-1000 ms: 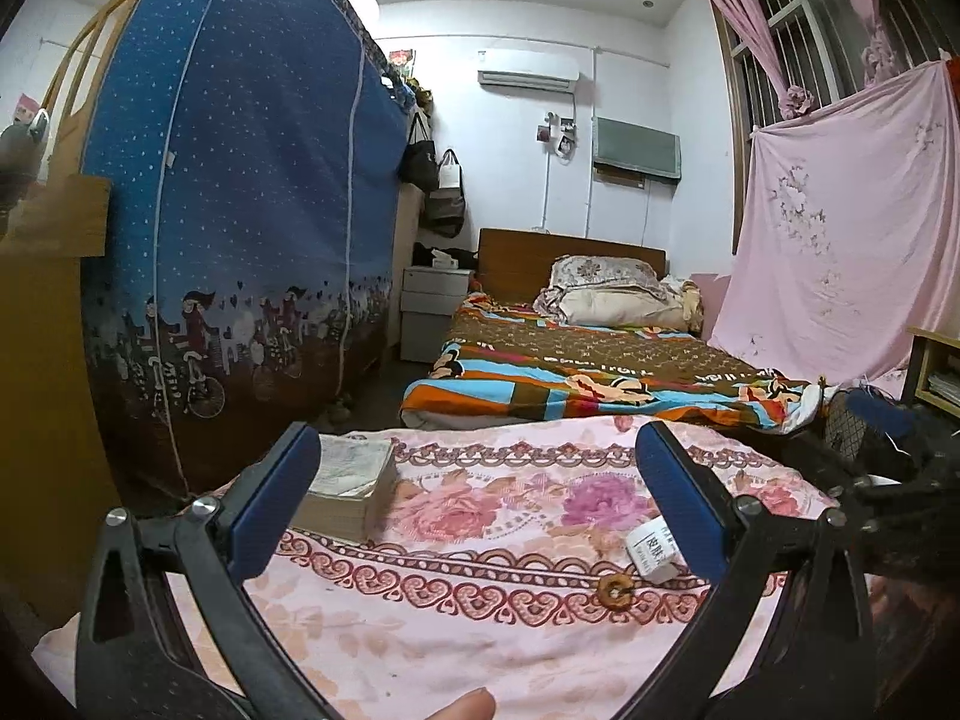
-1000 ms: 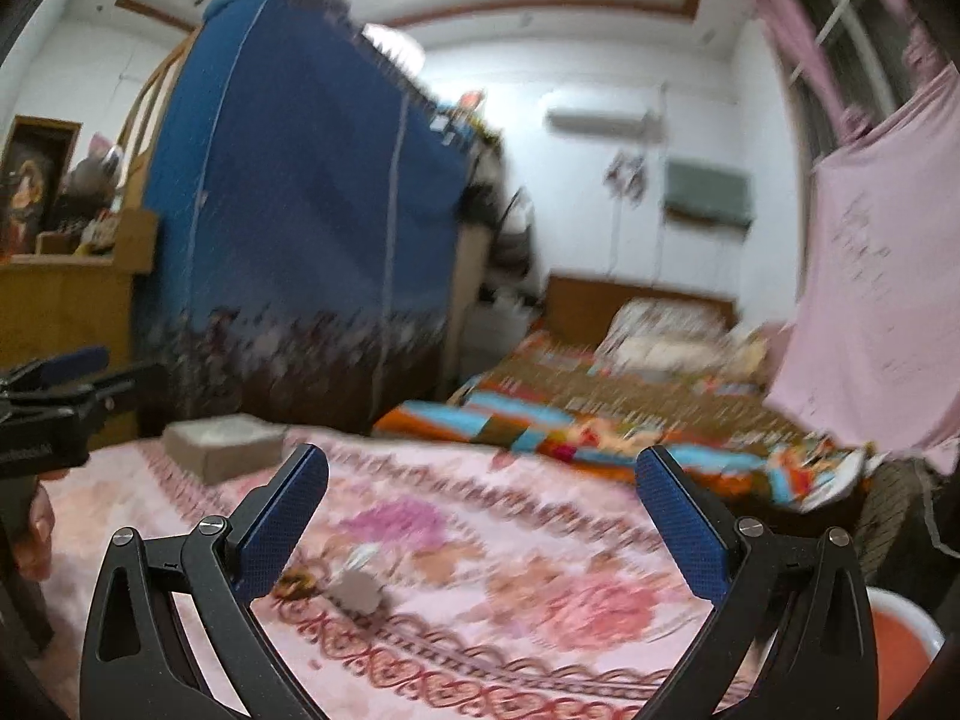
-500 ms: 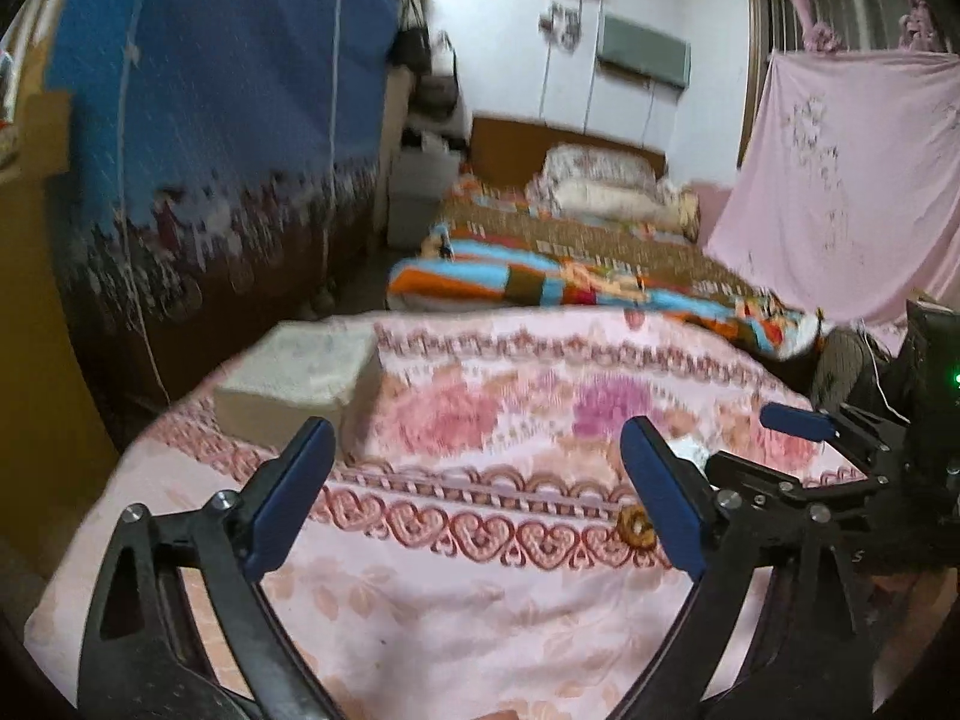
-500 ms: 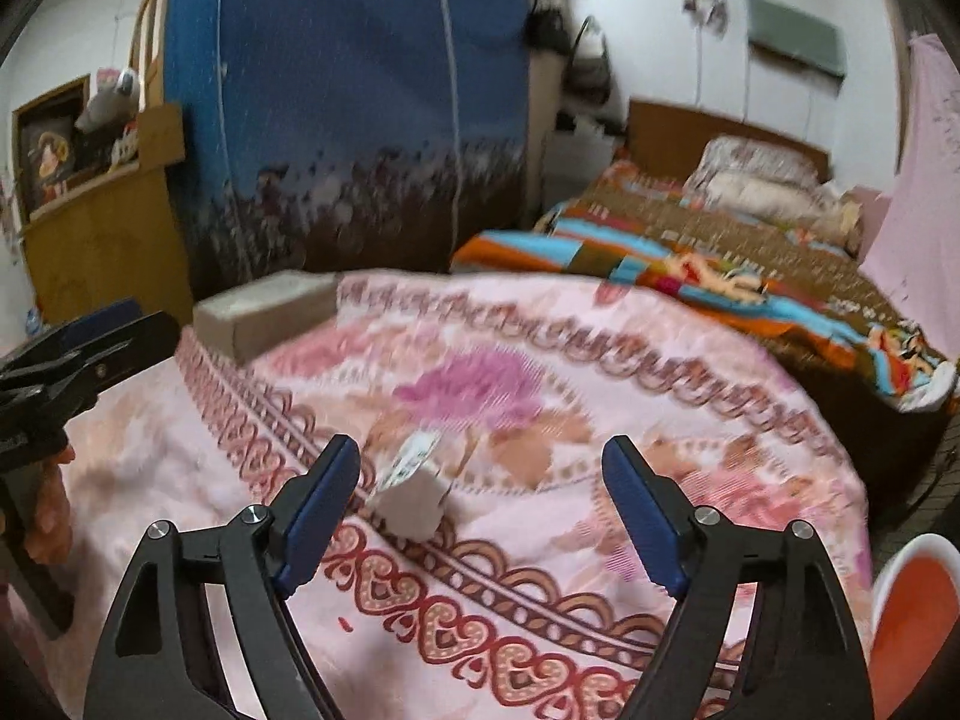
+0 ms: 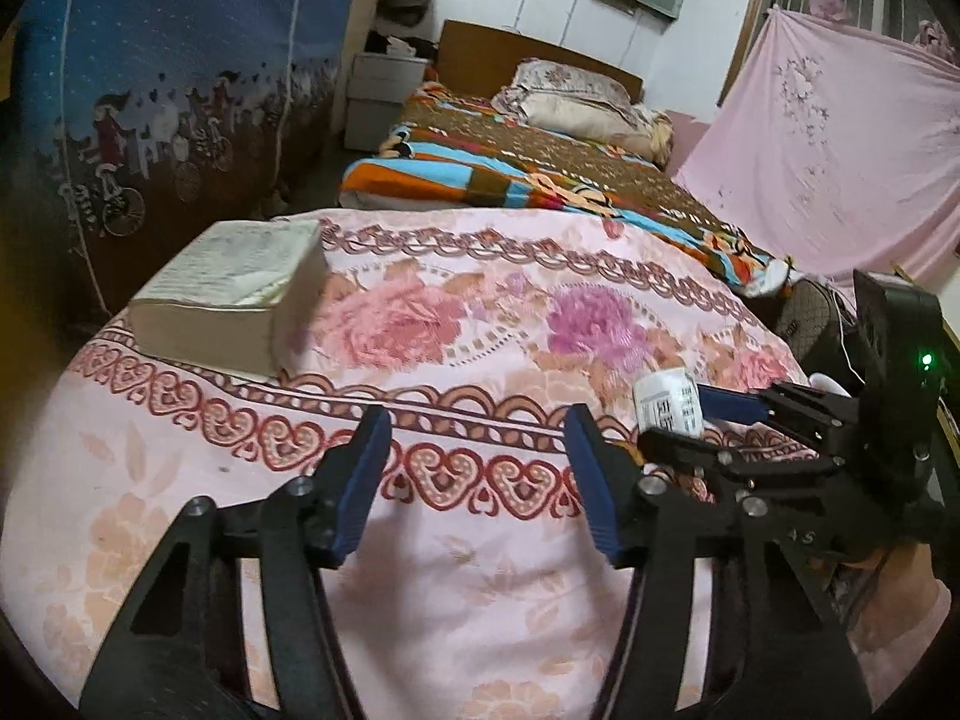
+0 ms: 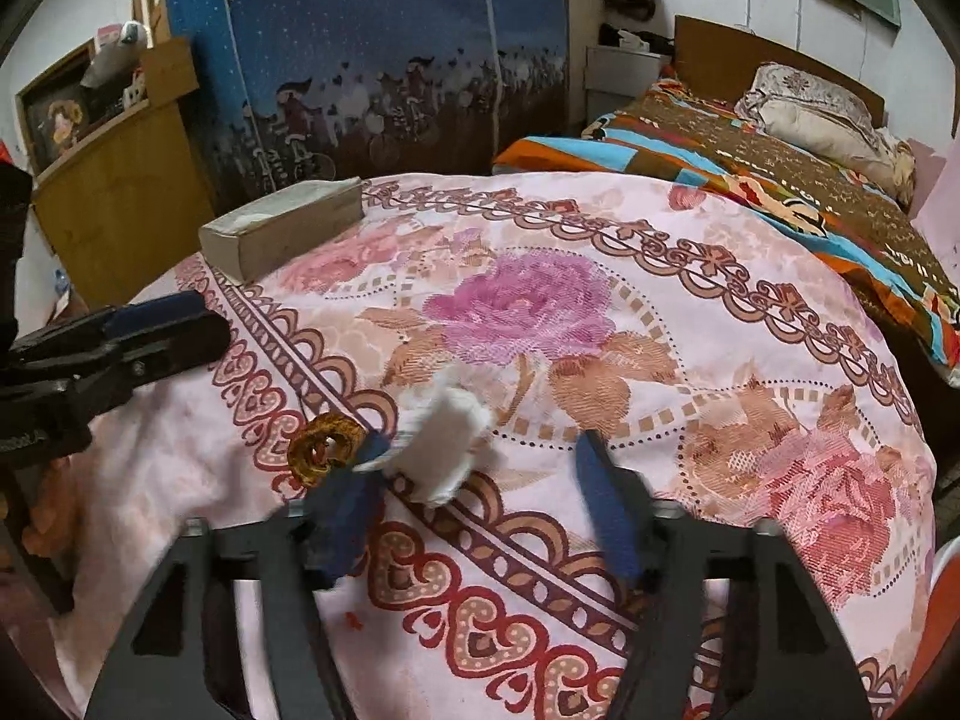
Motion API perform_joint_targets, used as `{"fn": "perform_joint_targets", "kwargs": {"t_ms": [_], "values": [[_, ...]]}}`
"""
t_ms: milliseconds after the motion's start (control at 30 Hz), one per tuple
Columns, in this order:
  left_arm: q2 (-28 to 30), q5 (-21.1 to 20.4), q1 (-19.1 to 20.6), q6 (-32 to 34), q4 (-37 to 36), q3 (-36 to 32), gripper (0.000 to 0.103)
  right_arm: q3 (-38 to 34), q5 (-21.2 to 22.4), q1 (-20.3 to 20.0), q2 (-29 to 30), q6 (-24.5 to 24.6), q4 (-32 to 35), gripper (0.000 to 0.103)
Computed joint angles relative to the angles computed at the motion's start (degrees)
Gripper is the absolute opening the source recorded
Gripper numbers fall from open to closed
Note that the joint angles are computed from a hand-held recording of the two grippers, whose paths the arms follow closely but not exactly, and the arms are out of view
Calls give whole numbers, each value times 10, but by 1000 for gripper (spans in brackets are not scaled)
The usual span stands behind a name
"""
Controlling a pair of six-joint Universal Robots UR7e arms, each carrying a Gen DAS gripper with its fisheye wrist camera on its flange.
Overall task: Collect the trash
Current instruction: 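Grasp the white label tag with the right gripper while the left grasps the brown ring scrap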
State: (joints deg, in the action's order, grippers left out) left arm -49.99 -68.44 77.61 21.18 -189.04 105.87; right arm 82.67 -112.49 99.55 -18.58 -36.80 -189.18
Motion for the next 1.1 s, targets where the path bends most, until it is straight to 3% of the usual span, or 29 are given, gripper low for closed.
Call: {"fn": "perform_joint_targets", "kwargs": {"t_ms": [200,333,733,967,1100], "values": [[-3,-9,-1,7,24,0,35,4,14,-1,-3,-12,5,19],[-4,-15,-4,19,33,4,35,6,14,-2,-2,-10,-12,12],[4,-13,-24,72,109,-1,24,35,2,-6,-15,7,-89,10],[32,55,-46,85,121,-16,22,62,34,-19,-36,35,-109,10],[37,69,-51,91,115,-16,19,62,38,-19,-36,40,-109,10]]}}
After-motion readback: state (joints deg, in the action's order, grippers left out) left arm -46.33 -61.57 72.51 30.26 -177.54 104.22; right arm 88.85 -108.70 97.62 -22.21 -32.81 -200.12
